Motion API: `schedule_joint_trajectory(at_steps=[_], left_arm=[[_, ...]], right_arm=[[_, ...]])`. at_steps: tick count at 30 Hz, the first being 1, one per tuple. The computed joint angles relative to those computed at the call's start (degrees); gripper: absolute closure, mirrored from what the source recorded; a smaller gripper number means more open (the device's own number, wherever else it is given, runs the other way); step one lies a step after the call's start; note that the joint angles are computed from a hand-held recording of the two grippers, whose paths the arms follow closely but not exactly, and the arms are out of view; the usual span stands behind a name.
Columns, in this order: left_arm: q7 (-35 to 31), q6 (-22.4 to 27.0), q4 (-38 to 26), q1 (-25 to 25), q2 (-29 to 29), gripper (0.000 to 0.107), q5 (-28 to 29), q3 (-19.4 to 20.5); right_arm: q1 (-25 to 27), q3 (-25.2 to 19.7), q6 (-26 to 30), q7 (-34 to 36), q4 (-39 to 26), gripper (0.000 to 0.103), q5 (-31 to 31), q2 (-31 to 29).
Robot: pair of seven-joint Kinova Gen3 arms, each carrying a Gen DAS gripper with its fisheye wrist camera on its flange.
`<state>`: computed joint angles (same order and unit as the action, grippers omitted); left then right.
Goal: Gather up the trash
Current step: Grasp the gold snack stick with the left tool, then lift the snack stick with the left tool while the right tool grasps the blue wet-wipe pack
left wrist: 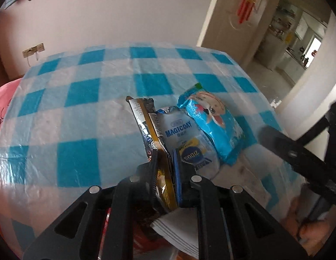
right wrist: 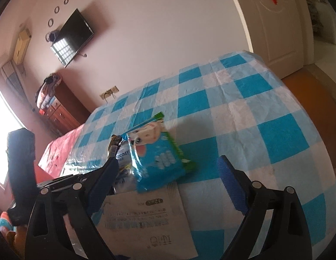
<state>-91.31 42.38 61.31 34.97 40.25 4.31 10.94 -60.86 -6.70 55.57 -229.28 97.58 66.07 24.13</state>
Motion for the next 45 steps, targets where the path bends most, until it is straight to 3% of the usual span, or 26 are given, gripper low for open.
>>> schedule_joint_trajectory(at_steps=[4,6,13,19,22,24,29,32,37,45], left_arm=[[1.1,0.8,-0.5,0.5,0.1,0.085,-0.5,-0.7],[2.5,1.8,-1.7,0.9,0.7,0.069,-0.9,-1.4],[3.6,2.8,-4.4,0.6,2.6,0.063,-0.6,-1.0],[3.6,1.1,-3.2,1.8,2.0,0.078,-1.3,-1.5],[4.3,-0.1,-2.0,2.8,1.2,0.082,-2.7,-2.3],[4.7,-0.7,-1.1,3.1,0.7,0.086,-3.3,-2.5],[4.1,-0.8,0.0,-0.1,0.2,0.092,-0.4,-0.2],[3.6,-1.8,1.7,-0.8,-0.7,0.095,0.3,0.2],[2.3,-4.5,5.2,-2.7,-2.5,0.096,2.3,1.4],[-0.4,-9.6,11.5,-6.7,-6.4,0.098,6.4,3.9]], right_arm=[[1.8,-0.1,-1.1,6.4,-2.3,0.012,-2.5,1.0],[2.5,0.4,-2.0,9.3,-3.3,0.012,-3.5,1.4],[4.6,2.7,-7.0,15.3,-4.5,0.012,-8.5,2.3],[3.6,4.3,-7.0,18.5,-5.6,0.013,-10.3,2.9],[3.3,4.6,-7.1,19.5,-5.8,0.022,-10.5,3.0],[3.2,4.6,-6.7,20.7,-6.6,0.033,-11.1,3.4],[2.4,4.8,-2.7,26.9,-10.5,0.041,-14.0,5.3],[1.7,5.6,-3.2,26.1,-9.9,0.051,-13.6,5.1],[1.0,5.9,-2.7,25.8,-9.9,0.055,-13.2,5.1],[-0.9,6.2,-2.9,16.9,-5.9,0.06,-6.2,3.5]])
